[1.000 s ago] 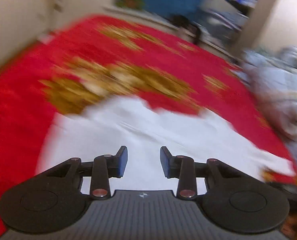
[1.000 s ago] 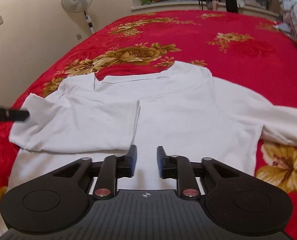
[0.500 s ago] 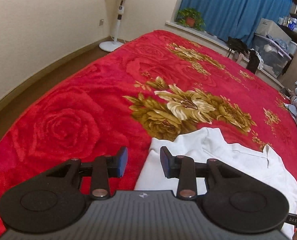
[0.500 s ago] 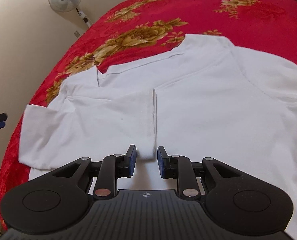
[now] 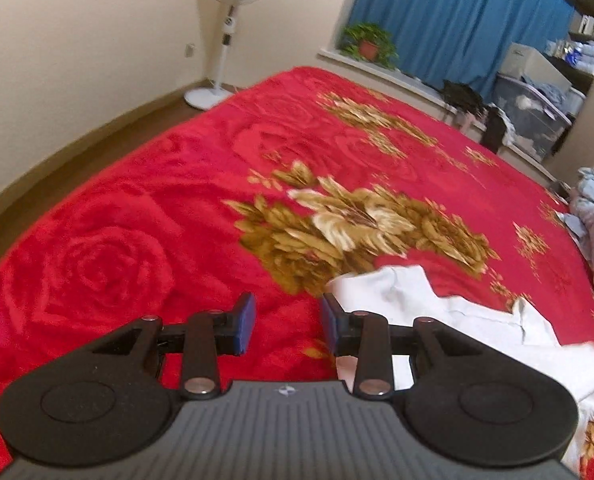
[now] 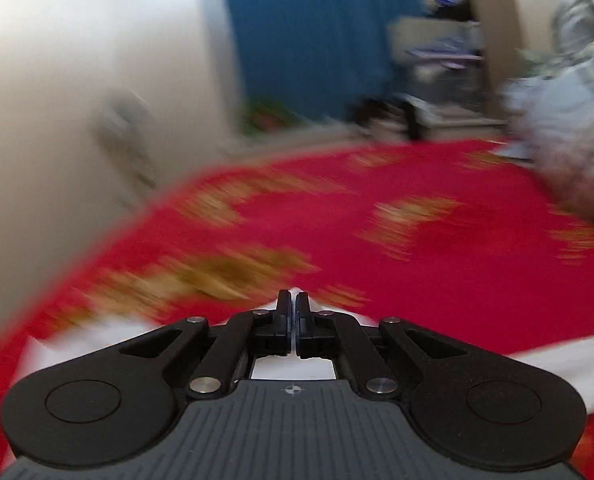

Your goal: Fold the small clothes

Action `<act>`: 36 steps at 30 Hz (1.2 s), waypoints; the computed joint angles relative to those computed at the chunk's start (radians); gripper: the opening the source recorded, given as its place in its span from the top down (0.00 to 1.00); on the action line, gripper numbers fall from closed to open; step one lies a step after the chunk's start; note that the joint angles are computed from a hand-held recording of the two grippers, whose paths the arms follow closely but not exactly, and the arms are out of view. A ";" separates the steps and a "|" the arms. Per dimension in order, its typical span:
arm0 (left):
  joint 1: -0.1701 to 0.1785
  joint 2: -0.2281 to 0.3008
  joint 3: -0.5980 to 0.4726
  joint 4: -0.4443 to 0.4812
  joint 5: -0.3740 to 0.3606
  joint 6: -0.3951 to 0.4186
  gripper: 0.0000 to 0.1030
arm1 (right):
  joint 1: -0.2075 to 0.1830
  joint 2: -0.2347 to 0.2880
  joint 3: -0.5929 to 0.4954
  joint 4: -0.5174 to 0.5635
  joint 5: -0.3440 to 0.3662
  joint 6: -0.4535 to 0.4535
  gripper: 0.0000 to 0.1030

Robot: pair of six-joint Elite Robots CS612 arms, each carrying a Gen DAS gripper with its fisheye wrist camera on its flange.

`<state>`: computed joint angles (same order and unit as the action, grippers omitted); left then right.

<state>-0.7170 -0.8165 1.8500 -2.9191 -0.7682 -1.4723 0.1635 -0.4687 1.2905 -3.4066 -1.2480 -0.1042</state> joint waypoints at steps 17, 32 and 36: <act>0.048 0.122 -0.105 -0.152 -0.350 0.246 0.86 | -0.025 0.021 -0.072 0.210 -0.003 0.099 0.99; 0.036 0.080 -0.049 -0.217 -0.253 0.250 0.60 | 0.001 0.031 -0.096 0.292 -0.228 0.064 0.96; 0.051 0.101 -0.063 -0.311 -0.201 0.283 0.56 | -0.013 0.024 -0.074 0.178 -0.073 0.053 0.95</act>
